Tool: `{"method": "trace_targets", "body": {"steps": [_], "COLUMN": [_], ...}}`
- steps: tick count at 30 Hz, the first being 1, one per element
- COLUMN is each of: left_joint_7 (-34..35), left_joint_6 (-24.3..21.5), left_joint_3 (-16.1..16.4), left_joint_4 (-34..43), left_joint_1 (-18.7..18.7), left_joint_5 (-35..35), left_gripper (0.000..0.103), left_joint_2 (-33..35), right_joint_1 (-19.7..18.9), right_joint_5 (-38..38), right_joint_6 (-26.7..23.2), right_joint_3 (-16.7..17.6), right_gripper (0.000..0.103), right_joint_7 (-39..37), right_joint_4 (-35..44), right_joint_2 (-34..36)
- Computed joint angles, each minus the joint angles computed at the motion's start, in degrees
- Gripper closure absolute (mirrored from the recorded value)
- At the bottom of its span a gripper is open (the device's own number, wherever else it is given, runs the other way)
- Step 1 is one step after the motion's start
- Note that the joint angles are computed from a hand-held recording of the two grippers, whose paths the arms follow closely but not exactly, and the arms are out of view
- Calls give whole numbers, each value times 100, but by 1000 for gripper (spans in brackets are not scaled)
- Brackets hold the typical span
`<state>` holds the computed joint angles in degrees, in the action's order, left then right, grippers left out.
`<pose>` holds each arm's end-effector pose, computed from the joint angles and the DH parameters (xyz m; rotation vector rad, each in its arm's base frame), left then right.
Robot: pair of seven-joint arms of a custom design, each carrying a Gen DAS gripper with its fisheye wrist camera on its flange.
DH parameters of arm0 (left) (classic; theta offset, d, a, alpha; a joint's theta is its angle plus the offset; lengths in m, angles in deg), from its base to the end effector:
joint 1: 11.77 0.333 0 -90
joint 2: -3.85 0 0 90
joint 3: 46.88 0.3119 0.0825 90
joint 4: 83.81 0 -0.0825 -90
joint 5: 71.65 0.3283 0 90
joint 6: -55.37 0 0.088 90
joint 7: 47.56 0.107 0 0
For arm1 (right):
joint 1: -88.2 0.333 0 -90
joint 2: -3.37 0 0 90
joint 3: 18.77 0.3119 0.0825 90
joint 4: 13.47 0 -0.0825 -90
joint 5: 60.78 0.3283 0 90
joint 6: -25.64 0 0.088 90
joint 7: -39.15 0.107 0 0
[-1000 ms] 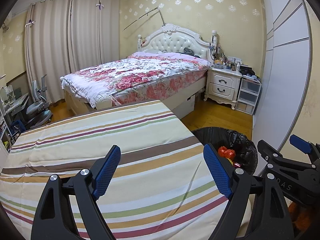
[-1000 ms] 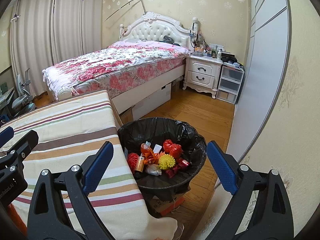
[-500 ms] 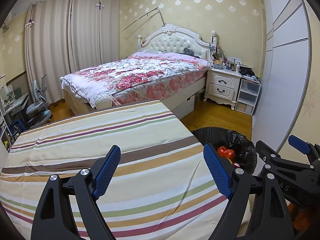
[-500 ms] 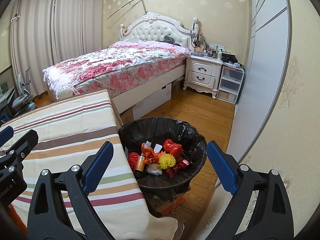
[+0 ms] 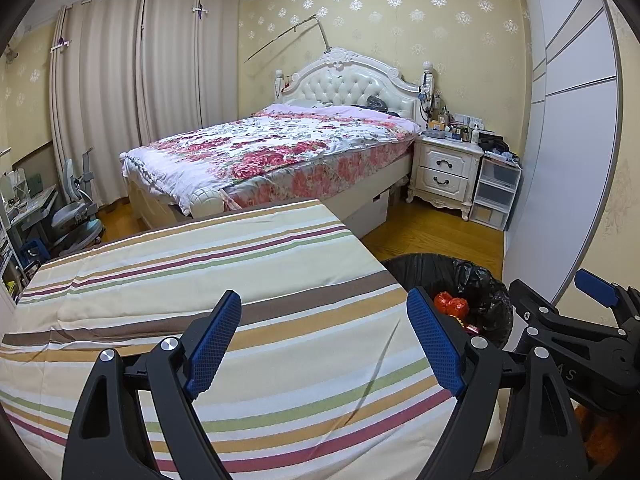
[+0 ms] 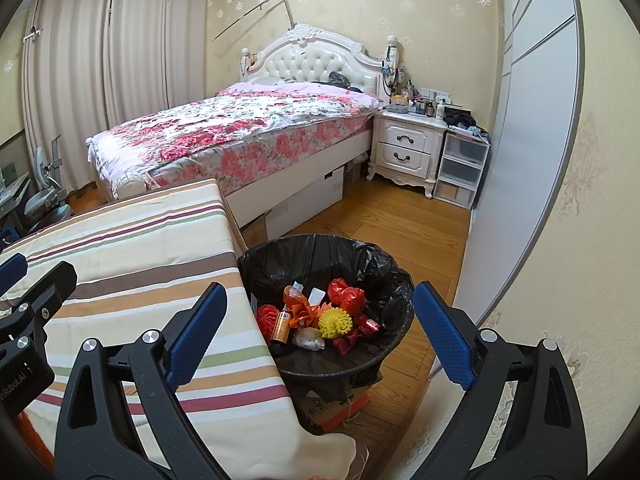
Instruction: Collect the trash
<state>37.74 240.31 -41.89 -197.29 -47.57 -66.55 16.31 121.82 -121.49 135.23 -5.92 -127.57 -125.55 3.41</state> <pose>0.5074 -0.3180 0.5142 -1.1467 2.0757 -1.1590 0.3997 0.3304 0.5206 -1.1591 2.1461 -1.1594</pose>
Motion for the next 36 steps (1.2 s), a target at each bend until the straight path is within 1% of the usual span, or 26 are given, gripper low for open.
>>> {"method": "trace_targets", "body": {"steps": [2,3,6,15,19,24,26,34,36], "left_joint_7": [-9,-52,-126,-210,-305,-317,-293,-332,-295], "left_joint_6": [0,4,8,8,24,37,27,41,29], "left_joint_3": [11,85,142,87,191,193,147,246,169], "left_joint_4": [2,-54,-115,-144,-185,-184,-175,-195,-178], "left_joint_1": [-10,-89,-151,-83,-194,-194,-152,-250,-174], "left_joint_5": [7,35,94,191,255,267,247,269,243], "left_gripper": [21,21,21,21,21,21,21,21,21], "left_joint_2": [1,-39,-82,-109,-114,-105,-101,-102,-96], "right_joint_1": [-2,-2,-2,10,12,13,12,11,9], "right_joint_5": [-1,-1,-2,9,10,13,11,12,14], "right_joint_6": [8,8,13,4,5,3,6,8,13], "right_joint_3": [-4,-4,-4,-7,-10,-9,-12,-14,-14], "right_gripper": [11,11,11,11,11,11,11,11,11], "right_joint_7": [-4,-4,1,-13,-14,-15,-15,-18,-19], "right_joint_4": [-6,-6,-9,17,17,21,18,18,15], "right_joint_2": [-2,-2,-4,25,25,29,27,26,24]}}
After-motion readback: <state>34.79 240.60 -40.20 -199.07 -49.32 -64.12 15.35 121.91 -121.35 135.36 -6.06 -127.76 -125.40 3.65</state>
